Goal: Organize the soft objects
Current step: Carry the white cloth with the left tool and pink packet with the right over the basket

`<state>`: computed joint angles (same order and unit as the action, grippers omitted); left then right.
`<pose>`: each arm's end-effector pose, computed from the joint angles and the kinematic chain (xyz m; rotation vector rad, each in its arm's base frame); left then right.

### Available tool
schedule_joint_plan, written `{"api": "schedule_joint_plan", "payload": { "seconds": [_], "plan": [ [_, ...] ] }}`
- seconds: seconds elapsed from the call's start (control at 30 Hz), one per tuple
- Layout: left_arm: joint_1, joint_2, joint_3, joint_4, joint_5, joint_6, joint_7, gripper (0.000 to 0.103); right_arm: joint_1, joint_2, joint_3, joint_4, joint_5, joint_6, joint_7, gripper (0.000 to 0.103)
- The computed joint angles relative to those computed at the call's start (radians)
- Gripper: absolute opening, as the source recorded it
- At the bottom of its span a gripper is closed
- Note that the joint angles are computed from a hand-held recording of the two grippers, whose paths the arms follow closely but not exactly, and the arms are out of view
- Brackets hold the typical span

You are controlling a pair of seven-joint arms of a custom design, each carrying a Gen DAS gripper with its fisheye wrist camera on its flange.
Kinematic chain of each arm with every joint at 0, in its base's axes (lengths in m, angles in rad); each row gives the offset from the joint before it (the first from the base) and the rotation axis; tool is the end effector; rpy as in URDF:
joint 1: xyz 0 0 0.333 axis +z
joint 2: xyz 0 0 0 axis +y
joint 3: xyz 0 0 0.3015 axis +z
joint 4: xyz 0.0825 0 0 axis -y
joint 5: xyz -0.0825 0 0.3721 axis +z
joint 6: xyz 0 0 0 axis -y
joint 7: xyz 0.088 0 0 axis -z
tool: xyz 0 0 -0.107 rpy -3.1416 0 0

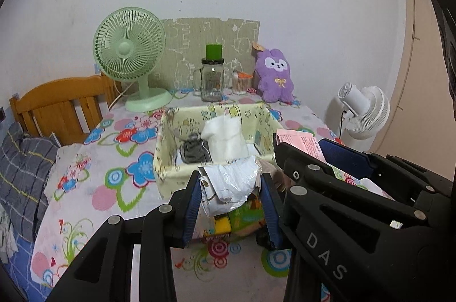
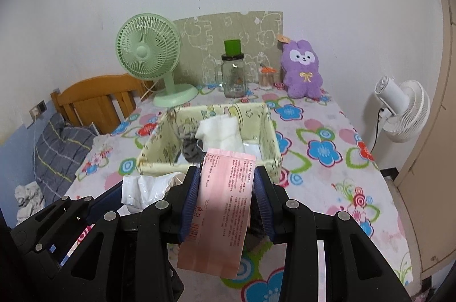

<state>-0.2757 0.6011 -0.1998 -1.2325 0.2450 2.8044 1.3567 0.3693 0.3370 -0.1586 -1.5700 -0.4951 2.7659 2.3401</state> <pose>0.6876 -0.3122 0.5359 -1.3741 1.9749 -1.1048 0.6687 0.1810 0.5387 -1.5325 1.7714 -0.8030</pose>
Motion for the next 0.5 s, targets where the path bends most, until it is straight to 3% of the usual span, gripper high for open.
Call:
{"api": "schedule_joint_plan", "payload": {
  "seconds": [0.3,0.5],
  "plan": [
    [-0.028,0.121,0.024,0.211,0.006,-0.060,0.013,0.041,-0.016,0.089,-0.003,0.131,0.064,-0.001,-0.076,0.042],
    [-0.057,0.270,0.039,0.468,-0.011,-0.158,0.037,0.041,-0.022,0.160,-0.015,0.230,0.128,-0.012,-0.131,0.042]
  ]
}}
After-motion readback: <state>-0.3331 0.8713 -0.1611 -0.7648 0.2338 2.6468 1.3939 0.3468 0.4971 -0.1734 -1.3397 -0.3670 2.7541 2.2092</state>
